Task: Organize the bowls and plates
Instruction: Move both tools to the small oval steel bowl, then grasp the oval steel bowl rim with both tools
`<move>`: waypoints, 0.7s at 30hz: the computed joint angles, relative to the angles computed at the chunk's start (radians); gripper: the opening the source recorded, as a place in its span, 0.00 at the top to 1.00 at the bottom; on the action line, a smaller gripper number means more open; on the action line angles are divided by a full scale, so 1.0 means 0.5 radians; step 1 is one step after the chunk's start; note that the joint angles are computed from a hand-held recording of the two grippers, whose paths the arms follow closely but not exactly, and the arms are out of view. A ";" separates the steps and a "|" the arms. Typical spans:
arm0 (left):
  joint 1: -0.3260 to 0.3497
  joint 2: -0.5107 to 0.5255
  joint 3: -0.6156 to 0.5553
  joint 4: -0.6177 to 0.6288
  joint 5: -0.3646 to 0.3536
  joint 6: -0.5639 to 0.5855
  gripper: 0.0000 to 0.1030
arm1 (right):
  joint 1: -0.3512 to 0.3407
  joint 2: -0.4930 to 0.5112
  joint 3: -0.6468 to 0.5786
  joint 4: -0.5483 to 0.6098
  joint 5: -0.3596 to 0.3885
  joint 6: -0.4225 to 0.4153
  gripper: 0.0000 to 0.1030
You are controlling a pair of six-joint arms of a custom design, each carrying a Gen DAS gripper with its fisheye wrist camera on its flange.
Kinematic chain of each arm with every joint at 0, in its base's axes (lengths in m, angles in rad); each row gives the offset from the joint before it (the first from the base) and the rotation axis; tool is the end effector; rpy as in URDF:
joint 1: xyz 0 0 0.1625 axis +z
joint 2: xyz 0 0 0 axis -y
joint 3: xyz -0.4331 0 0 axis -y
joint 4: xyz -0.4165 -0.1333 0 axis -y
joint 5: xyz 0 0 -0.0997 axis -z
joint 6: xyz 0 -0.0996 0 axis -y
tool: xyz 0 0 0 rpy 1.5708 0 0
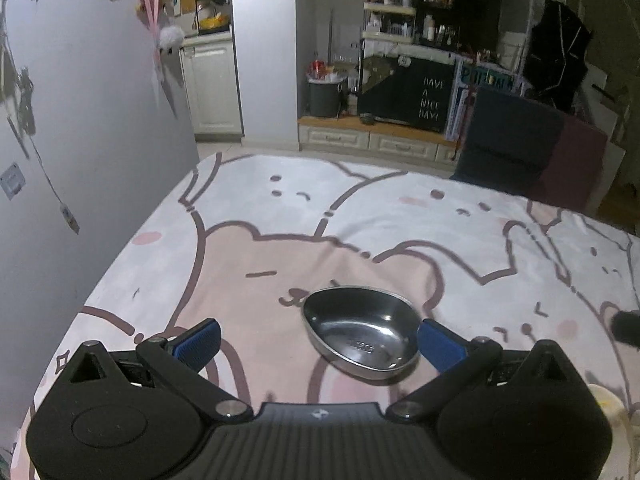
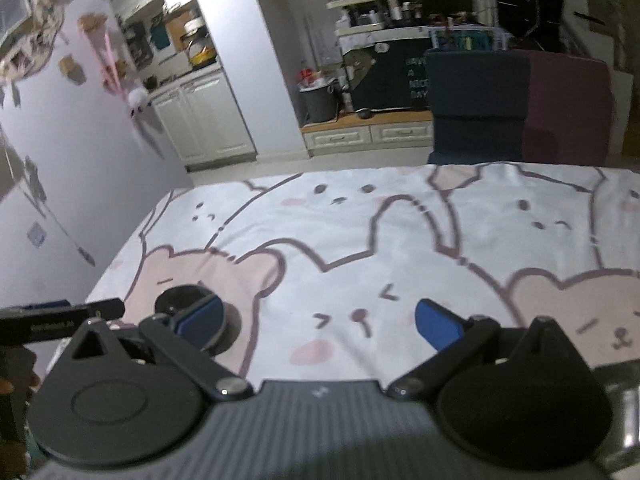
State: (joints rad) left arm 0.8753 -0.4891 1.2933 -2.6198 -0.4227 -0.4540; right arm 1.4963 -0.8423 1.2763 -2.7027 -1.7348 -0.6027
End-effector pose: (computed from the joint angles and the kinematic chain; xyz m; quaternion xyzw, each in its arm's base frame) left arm -0.3264 -0.7408 0.0505 0.0346 0.8353 -0.3791 0.3966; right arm 0.0567 -0.8122 0.2993 0.2175 -0.9114 0.2958 0.1858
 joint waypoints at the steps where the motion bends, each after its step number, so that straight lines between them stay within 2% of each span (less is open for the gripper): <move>1: 0.015 -0.004 -0.007 0.014 -0.009 0.013 0.00 | 0.019 0.041 -0.020 0.000 -0.028 -0.004 0.00; 5: 0.063 0.024 -0.063 0.014 -0.022 0.111 0.05 | 0.066 0.172 -0.095 0.045 -0.073 0.067 0.00; 8: 0.103 0.032 -0.099 0.035 -0.063 0.133 0.14 | 0.097 0.273 -0.161 0.075 -0.122 0.158 0.00; 10: 0.129 0.038 -0.128 0.080 -0.080 0.129 0.22 | 0.121 0.347 -0.237 0.173 -0.190 0.234 0.01; 11: 0.140 0.041 -0.143 0.098 -0.086 0.123 0.23 | 0.132 0.376 -0.272 0.230 -0.217 0.274 0.03; 12: 0.152 0.042 -0.152 0.104 -0.100 0.109 0.25 | 0.135 0.398 -0.297 0.276 -0.220 0.307 0.06; 14: 0.176 0.044 -0.161 0.066 -0.165 0.056 0.28 | 0.131 0.452 -0.361 0.351 -0.201 0.358 0.20; 16: 0.196 0.061 -0.193 0.081 -0.215 0.010 0.29 | 0.138 0.510 -0.412 0.377 -0.214 0.434 0.28; 18: 0.208 0.094 -0.247 0.154 -0.213 -0.007 0.31 | 0.128 0.543 -0.457 0.432 -0.168 0.484 0.43; 19: 0.215 0.108 -0.274 0.194 -0.217 -0.008 0.35 | 0.125 0.562 -0.483 0.454 -0.163 0.512 0.53; 21: 0.229 0.135 -0.320 0.249 -0.221 -0.018 0.37 | 0.122 0.599 -0.523 0.479 -0.156 0.519 0.58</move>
